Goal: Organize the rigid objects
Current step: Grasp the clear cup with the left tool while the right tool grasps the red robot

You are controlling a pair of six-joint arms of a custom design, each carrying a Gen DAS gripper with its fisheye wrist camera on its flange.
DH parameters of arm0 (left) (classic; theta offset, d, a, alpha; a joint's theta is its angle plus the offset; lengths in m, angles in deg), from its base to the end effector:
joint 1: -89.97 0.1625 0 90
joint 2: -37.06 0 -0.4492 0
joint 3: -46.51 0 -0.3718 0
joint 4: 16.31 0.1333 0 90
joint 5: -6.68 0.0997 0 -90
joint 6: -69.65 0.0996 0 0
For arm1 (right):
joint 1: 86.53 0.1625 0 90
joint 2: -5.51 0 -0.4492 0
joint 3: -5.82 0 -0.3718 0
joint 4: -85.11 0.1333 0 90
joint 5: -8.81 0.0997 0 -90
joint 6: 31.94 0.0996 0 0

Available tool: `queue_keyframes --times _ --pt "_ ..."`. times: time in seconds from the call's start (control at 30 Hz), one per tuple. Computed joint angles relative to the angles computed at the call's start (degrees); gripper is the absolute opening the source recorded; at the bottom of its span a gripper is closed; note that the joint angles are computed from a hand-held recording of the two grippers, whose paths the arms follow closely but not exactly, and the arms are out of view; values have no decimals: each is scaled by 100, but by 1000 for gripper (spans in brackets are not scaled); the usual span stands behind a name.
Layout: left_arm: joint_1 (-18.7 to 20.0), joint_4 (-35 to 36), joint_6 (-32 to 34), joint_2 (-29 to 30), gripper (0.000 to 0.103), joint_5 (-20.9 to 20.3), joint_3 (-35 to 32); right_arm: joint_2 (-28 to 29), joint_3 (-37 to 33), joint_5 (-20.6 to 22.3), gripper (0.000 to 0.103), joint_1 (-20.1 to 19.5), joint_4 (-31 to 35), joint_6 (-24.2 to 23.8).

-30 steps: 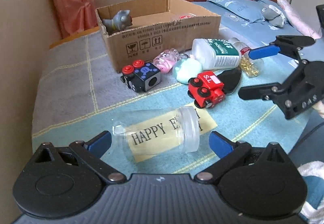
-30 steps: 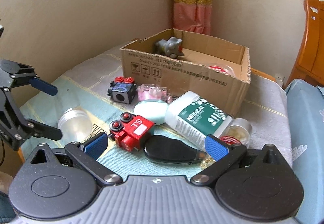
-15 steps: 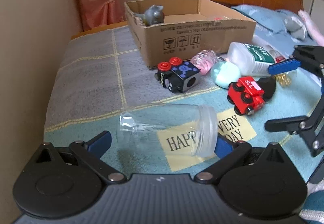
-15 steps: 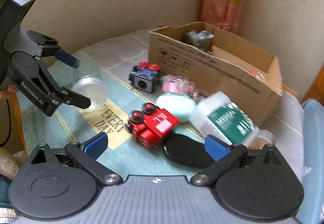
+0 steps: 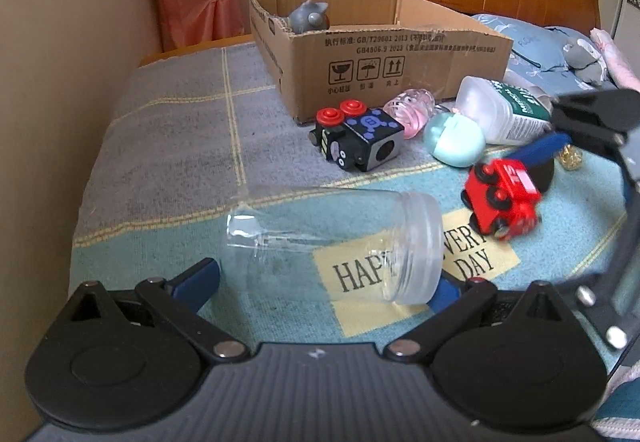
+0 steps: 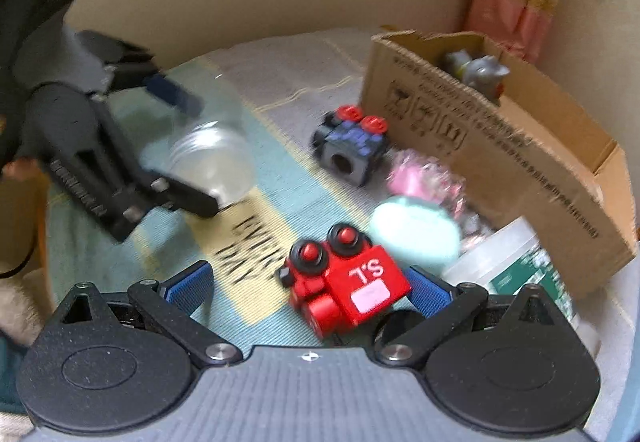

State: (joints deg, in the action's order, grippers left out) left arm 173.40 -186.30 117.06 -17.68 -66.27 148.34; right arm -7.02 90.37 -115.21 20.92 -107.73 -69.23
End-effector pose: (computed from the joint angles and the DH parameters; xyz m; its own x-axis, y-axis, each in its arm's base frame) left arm 0.0873 -0.6622 0.2312 -0.5844 0.5810 -0.5665 0.7777 0.6004 -0.1863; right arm 0.2783 -0.6266 -0.1135 -0.5414 -0.4765 0.6927 -0.7360 0.6669 -0.1165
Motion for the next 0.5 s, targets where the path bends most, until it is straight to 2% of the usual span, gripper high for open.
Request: queue_keyframes --times 0.13,0.2,0.5 --pt "14 -58 21 9 102 -33 10 -206 295 326 103 7 435 403" --pt "18 -92 25 15 102 -43 17 -170 311 305 103 35 476 489" --pt "-5 -303 69 40 100 -42 85 97 148 218 103 46 -123 585"
